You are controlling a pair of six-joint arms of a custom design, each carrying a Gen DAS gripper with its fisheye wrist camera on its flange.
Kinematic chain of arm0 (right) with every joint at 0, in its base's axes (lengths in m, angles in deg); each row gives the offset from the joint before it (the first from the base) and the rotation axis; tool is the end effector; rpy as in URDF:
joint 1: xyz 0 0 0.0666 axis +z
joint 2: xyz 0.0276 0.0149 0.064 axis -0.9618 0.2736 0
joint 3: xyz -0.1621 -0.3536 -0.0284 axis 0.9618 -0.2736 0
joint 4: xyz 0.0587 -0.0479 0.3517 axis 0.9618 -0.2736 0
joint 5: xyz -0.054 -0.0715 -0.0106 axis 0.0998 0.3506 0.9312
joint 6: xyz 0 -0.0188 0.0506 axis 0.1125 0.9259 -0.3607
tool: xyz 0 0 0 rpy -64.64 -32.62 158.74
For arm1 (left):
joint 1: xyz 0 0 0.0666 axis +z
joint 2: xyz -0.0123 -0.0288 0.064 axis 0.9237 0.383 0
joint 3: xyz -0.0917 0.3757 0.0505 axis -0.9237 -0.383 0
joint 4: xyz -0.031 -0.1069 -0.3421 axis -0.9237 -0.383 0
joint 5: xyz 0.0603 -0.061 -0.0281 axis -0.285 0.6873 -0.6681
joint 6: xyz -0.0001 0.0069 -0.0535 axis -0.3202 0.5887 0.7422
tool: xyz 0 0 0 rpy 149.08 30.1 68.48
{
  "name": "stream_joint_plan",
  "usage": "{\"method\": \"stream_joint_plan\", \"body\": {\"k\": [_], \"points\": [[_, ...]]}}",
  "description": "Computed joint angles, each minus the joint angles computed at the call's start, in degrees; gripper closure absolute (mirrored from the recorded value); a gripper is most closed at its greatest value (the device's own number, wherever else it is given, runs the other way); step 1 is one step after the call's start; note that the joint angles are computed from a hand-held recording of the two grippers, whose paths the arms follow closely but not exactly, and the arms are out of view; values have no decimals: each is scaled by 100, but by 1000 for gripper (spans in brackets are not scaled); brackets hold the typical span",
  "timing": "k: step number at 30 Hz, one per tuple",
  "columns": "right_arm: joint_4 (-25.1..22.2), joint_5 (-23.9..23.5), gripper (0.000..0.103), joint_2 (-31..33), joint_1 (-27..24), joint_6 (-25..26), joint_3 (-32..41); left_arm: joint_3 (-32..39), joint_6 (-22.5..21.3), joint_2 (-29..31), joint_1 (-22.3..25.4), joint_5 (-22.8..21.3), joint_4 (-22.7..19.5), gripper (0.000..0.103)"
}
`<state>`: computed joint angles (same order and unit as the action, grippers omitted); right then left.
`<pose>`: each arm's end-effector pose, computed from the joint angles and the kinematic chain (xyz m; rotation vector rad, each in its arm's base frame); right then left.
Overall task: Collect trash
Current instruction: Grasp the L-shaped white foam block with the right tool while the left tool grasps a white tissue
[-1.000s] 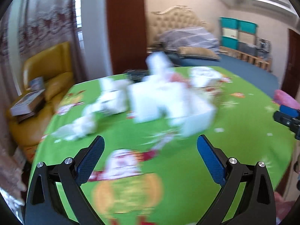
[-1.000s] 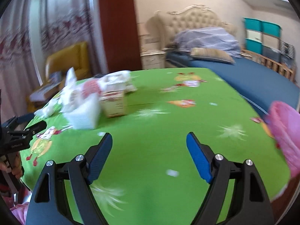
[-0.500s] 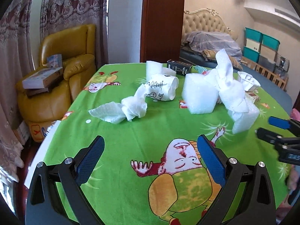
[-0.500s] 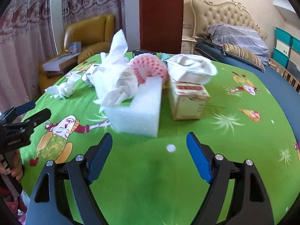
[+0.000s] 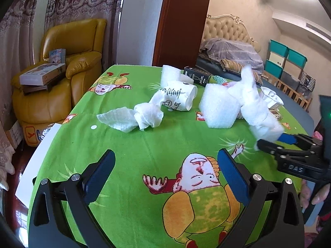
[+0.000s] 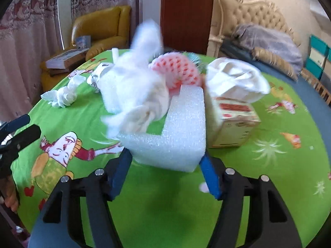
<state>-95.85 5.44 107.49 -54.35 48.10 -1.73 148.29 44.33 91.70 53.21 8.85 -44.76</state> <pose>0.4989 0.1698 0.3396 -0.0902 2.3502 -0.0348 0.4889 -0.1278 0.3304 0.1829 2.2097 -0.3014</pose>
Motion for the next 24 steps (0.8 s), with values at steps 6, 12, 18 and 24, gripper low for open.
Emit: {"method": "stream_joint_plan", "body": {"k": [6, 12, 18, 24], "points": [[374, 1, 41, -799, -85, 223, -981, 65, -52, 49, -68, -144, -132, 9], [669, 180, 42, -1447, -336, 65, -1717, 145, -119, 83, -144, -311, -277, 9], [897, 193, 42, -1840, -699, -98, -2073, 189, -246, 111, -247, -614, -368, 9], [895, 190, 42, -1927, -1134, -392, -2166, 437, -85, 155, -456, -470, -692, 9]]}}
